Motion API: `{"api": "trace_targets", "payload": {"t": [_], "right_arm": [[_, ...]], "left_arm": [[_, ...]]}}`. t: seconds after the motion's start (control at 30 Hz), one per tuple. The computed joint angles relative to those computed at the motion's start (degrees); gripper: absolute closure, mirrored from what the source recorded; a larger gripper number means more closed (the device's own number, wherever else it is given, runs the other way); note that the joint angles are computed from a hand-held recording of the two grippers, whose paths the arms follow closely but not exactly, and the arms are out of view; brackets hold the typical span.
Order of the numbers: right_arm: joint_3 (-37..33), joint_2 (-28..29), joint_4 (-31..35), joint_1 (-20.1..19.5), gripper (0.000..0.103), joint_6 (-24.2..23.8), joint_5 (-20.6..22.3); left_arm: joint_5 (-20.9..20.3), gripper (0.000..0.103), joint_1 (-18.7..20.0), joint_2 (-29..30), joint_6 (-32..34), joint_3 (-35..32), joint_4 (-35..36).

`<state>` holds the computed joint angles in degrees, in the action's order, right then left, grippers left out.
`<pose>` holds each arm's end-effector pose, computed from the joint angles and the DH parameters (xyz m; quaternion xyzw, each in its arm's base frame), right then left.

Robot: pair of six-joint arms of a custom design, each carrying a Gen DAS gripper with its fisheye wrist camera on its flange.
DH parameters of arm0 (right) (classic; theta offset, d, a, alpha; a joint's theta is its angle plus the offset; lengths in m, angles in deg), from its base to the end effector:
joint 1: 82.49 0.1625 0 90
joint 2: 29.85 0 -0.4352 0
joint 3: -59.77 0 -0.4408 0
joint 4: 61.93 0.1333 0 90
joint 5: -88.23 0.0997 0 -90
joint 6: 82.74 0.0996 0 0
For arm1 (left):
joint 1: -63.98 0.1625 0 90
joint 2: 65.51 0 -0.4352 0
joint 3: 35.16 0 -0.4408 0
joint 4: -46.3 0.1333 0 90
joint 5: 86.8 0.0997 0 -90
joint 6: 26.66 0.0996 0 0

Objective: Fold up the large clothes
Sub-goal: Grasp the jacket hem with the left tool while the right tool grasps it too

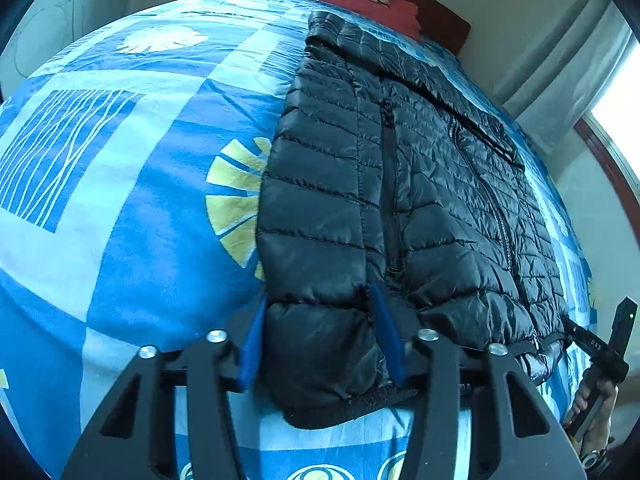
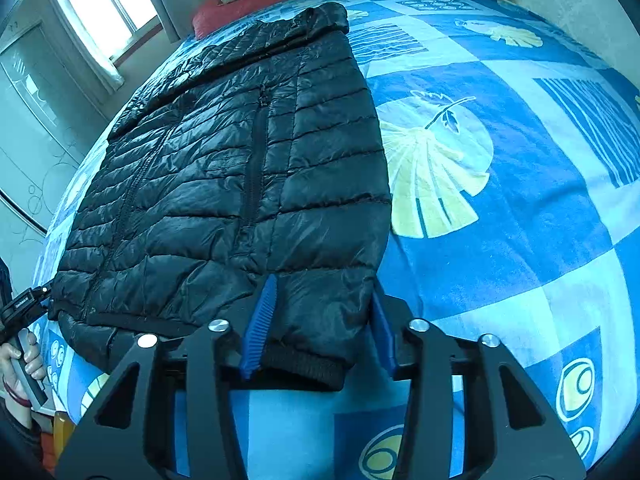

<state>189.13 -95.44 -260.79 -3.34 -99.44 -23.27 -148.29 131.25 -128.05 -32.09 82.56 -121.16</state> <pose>-0.0011 -0.5198 0.1686 -0.0251 -0.9098 0.3248 0.2570 -0.0565 -0.6028 0.1436 0.0960 0.9473 -0.2404 0.1888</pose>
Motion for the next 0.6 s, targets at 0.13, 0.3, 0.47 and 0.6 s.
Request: {"api": "trace_targets", "payload": {"t": [0.13,0.3,0.47,0.6], "right_arm": [[0.12,-0.08,-0.13,-0.11,0.065,-0.05,0.45],[0.59,-0.25,-0.67,-0.68,0.059,0.72,1.41],[0.74,-0.14,-0.8,-0.15,0.067,-0.1,0.72],[1.66,-1.97,0.8,-1.03,0.086,0.5,4.4]], "left_arm": [[-0.46,0.053,0.4,0.02,-0.35,0.2,-0.85],[-2.37,0.048,1.02,-0.39,-1.17,0.35,-0.82],[-1.96,0.066,0.34,-0.33,0.4,1.2,-2.34],[-1.98,0.083,-0.13,-0.56,1.2,2.28,-5.4]]}}
